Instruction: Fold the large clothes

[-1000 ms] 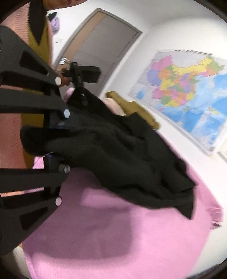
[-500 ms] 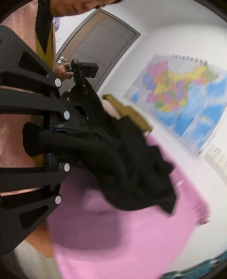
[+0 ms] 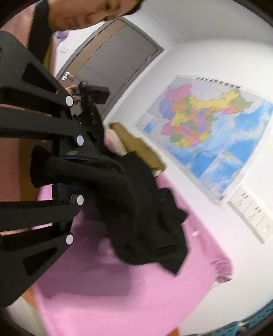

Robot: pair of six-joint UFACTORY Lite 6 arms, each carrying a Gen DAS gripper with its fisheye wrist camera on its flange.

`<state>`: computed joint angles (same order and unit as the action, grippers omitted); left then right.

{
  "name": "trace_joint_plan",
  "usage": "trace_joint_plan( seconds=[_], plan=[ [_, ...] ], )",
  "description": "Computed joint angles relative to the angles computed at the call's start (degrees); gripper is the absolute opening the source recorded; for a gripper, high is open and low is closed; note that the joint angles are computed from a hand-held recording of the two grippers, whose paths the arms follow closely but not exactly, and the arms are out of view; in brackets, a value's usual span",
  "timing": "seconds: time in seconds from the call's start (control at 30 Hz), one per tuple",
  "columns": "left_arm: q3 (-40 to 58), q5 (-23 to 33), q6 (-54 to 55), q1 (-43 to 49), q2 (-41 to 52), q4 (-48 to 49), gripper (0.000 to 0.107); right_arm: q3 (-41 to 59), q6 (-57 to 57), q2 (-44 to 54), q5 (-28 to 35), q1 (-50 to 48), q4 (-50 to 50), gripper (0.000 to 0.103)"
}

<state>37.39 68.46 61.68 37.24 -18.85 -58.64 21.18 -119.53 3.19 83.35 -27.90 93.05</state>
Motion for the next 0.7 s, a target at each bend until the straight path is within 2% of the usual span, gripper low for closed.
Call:
trace_joint_plan(
  seconds=[0.13, 0.33, 0.47, 0.7],
  plan=[
    [8.5, -2.0, -4.9, -4.2, 3.8, 0.3, 0.004, 7.3, 8.1, -1.7, -2.0, 5.5, 5.1, 0.014],
    [23.7, -4.4, -11.5, -9.6, 13.1, 1.7, 0.005, 22.4, 19.9, 4.4, -6.1, 9.9, 8.6, 0.014],
    [37.5, -6.1, -18.6, -13.5, 22.9, 4.6, 0.005, 32.9, 26.4, 11.3, -7.4, 11.5, 9.8, 0.014],
    [64.7, -7.3, -32.6, -20.7, 44.3, 12.0, 0.005, 57.4, 41.9, 28.5, -14.6, 14.8, 8.8, 0.014]
  ],
)
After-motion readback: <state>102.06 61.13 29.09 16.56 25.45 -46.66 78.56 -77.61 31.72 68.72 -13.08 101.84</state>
